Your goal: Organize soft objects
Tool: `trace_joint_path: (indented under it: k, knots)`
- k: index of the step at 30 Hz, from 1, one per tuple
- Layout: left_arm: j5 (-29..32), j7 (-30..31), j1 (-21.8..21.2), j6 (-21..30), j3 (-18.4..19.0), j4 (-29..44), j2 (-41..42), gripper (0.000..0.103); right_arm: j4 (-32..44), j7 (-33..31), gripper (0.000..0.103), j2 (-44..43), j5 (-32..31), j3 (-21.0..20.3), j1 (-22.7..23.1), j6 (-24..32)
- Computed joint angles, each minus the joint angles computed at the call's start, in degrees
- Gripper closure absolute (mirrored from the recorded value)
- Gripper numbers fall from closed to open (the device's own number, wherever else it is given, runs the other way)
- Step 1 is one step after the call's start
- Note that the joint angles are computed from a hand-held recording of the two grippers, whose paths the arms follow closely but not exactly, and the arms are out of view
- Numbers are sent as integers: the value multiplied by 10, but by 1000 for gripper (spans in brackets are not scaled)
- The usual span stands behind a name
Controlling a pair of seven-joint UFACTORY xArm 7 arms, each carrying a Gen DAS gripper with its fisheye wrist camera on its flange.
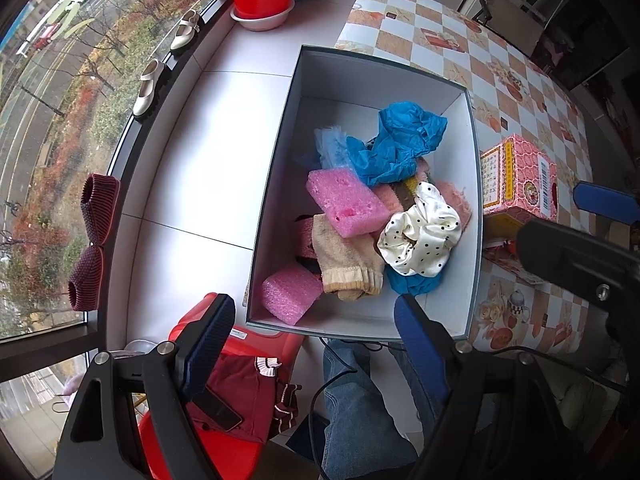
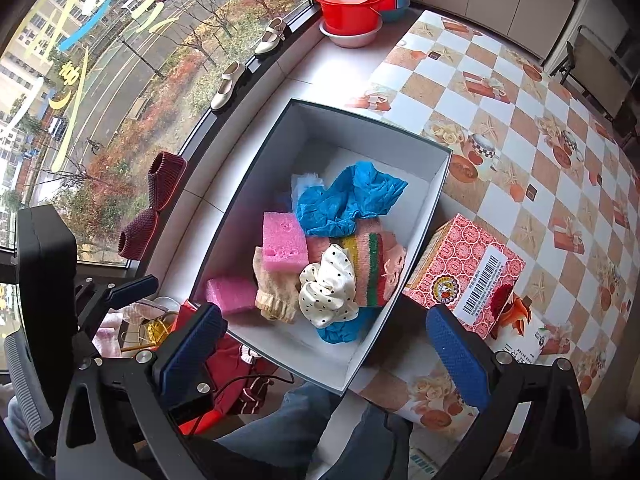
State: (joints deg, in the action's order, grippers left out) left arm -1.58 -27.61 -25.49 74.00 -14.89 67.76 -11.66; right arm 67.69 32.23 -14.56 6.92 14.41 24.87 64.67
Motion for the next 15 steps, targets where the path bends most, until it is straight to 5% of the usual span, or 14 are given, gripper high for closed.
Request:
trace_joint_path:
  k: [15]
  knots:
    - [-10, 1, 2, -33, 1, -23, -16, 19, 8, -4, 0, 11, -6, 1, 2, 13]
